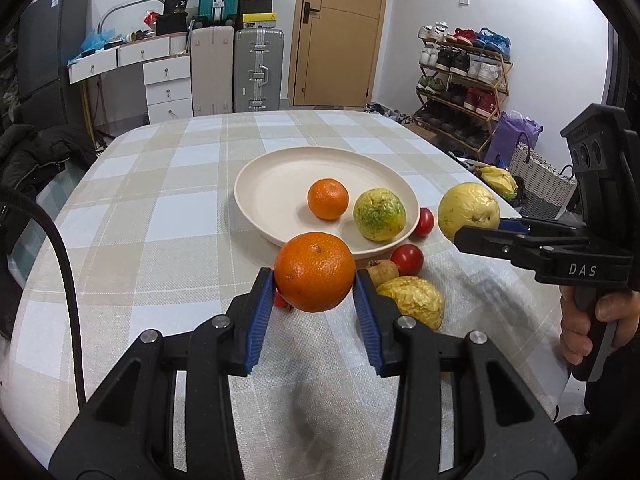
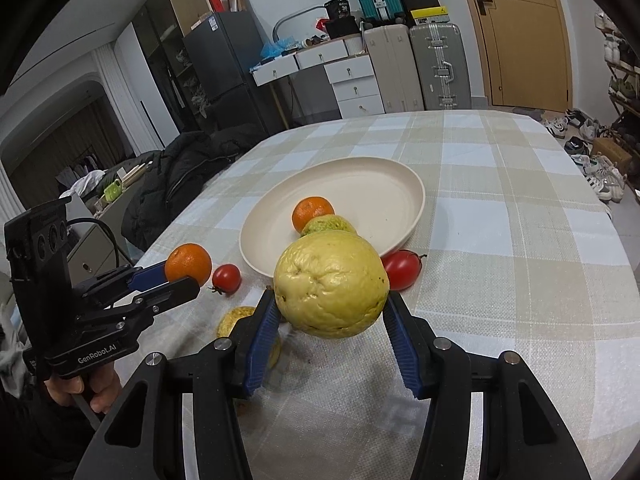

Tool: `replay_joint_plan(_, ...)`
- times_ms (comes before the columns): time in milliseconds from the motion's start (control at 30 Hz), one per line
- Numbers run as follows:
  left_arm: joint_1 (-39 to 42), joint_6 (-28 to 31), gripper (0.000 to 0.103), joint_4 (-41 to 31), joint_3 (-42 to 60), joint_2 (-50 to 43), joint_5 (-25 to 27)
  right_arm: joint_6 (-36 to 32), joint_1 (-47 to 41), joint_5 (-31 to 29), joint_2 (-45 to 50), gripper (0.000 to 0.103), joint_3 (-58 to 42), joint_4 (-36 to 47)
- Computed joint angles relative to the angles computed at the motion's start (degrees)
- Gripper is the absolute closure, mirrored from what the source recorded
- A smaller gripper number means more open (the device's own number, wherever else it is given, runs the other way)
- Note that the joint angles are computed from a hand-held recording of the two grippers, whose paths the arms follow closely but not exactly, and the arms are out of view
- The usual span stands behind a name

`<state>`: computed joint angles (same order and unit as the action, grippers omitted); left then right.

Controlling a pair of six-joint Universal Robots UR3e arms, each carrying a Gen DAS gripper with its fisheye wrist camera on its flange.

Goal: Organize fruits
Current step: 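Carry both fruits onto the cream plate and open both grippers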

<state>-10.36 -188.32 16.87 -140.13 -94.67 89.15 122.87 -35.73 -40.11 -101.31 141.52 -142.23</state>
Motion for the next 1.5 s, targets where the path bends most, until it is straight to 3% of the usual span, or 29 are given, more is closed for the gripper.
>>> replay_joint_plan(867,-1.3,-0.7,0.066,1.1,2.7,-2.0,2.1,1.8,-0.3,1.4,1.0,0.049,0.8,-3.6)
replay_joint_plan(1500,-1.8,-0.7,0.065,-3.0,14.2,-10.7,3.1,13.8,6.4,-1.0,11.3,0.049,-7.2,-15.8)
